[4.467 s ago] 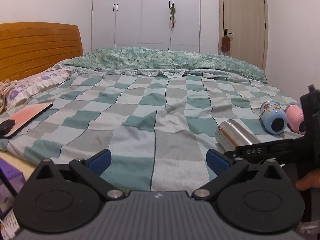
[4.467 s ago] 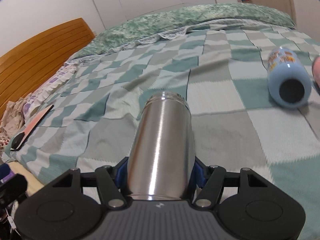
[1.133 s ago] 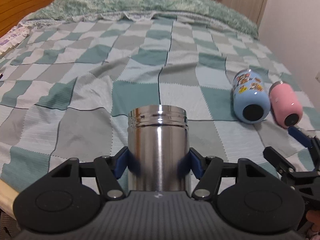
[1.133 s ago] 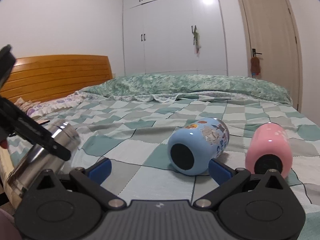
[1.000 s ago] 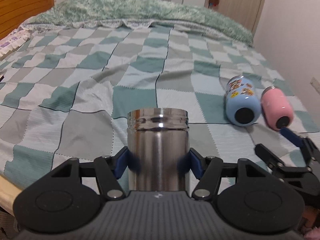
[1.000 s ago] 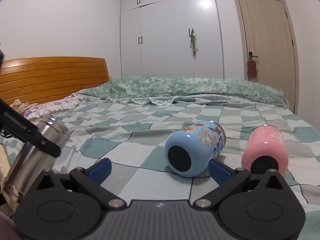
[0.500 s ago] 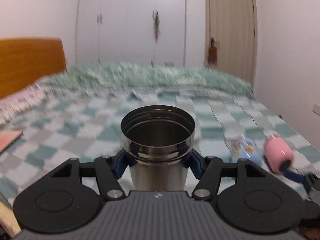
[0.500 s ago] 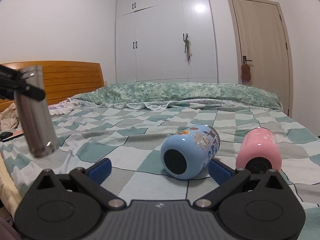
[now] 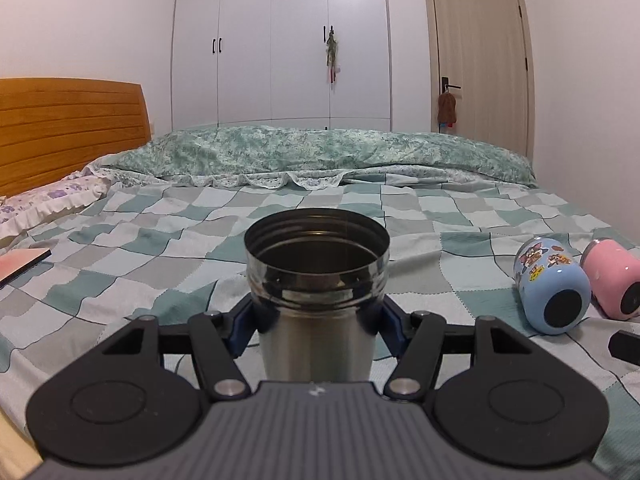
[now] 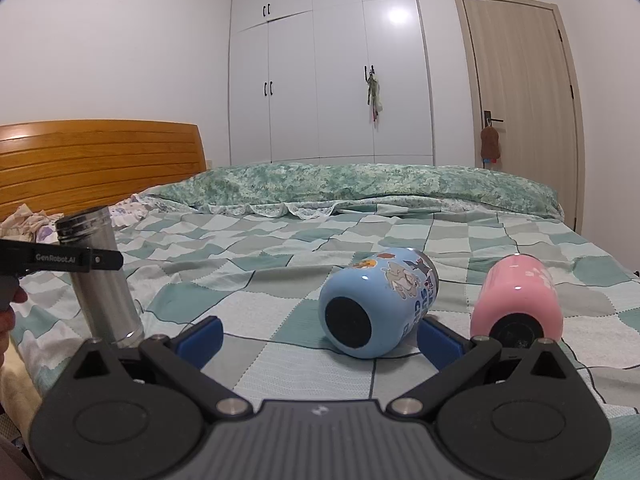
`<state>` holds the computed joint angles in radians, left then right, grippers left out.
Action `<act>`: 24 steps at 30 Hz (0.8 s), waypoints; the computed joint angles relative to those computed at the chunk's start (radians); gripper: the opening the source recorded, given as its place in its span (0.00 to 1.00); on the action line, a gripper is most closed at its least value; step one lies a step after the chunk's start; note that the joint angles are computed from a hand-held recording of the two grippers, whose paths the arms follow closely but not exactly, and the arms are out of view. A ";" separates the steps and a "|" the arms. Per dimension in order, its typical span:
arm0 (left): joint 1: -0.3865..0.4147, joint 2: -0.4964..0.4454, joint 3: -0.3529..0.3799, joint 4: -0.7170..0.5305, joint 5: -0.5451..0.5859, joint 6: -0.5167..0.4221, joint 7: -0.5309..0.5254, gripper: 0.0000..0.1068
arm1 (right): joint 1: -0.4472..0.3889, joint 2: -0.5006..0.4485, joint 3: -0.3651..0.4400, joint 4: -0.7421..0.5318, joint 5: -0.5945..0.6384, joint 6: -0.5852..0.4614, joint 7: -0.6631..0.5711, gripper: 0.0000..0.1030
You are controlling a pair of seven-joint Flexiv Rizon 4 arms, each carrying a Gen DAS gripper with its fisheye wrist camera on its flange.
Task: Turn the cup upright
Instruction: 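Rotate the tumbler upright with the left gripper and set it down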
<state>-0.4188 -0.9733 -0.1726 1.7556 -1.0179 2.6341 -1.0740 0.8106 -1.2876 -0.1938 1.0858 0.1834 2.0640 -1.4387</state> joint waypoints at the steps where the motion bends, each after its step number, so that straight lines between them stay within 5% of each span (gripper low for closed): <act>1: 0.004 0.005 -0.001 0.008 0.011 0.000 -0.012 0.64 | 0.002 -0.001 -0.003 -0.002 0.003 -0.001 -0.001 1.00; 3: 0.006 0.012 0.006 0.030 0.049 0.027 -0.056 0.94 | 0.006 -0.002 -0.010 -0.002 0.014 0.002 -0.004 1.00; 4: -0.001 0.007 0.015 0.028 0.057 0.062 -0.075 0.96 | 0.009 -0.004 -0.014 -0.003 0.021 0.003 -0.007 1.00; 7: -0.032 -0.002 0.021 0.030 0.038 0.207 -0.094 0.96 | 0.012 -0.005 -0.015 -0.005 0.033 0.012 -0.013 1.00; 14: -0.048 0.061 -0.026 0.177 0.093 0.388 -0.156 0.96 | 0.026 0.022 0.008 0.053 0.098 0.099 -0.066 1.00; 24: -0.088 0.011 -0.097 0.302 0.034 0.437 -0.323 0.96 | 0.078 0.112 0.065 0.228 0.285 0.242 -0.248 1.00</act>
<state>-0.5072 -0.9620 -0.2697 2.0579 -0.9841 3.0707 -1.3966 0.8889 -1.1759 -0.1284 1.3138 0.4687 2.3062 -1.6871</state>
